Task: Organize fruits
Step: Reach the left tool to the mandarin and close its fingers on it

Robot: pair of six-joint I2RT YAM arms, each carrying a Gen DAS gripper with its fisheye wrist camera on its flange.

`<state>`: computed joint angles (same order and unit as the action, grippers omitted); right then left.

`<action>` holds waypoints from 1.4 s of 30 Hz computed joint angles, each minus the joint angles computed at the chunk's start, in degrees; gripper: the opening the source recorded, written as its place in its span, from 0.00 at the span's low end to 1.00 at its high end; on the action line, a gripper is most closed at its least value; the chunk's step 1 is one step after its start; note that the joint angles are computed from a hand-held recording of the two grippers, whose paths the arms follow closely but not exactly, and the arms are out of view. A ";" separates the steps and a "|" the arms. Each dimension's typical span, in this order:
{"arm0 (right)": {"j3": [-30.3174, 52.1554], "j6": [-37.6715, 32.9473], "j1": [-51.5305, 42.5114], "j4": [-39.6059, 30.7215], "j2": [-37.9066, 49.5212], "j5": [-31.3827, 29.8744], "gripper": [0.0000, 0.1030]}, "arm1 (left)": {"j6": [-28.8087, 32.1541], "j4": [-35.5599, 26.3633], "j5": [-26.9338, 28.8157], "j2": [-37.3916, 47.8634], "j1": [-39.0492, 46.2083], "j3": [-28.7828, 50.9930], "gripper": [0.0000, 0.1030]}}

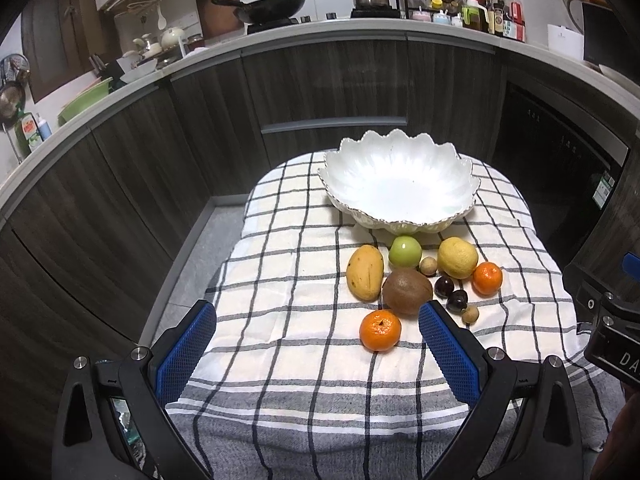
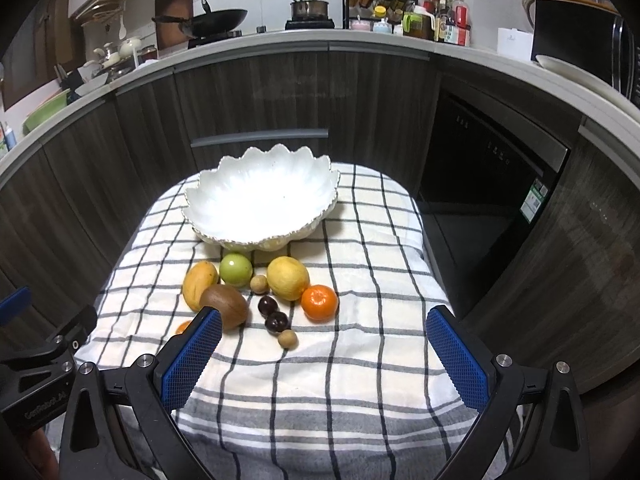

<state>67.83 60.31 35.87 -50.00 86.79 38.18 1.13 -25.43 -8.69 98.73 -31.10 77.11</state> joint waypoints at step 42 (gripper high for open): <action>-8.64 -12.40 -12.25 24.89 15.70 -13.15 0.82 | 5.22 3.47 3.59 30.65 -2.74 14.86 0.80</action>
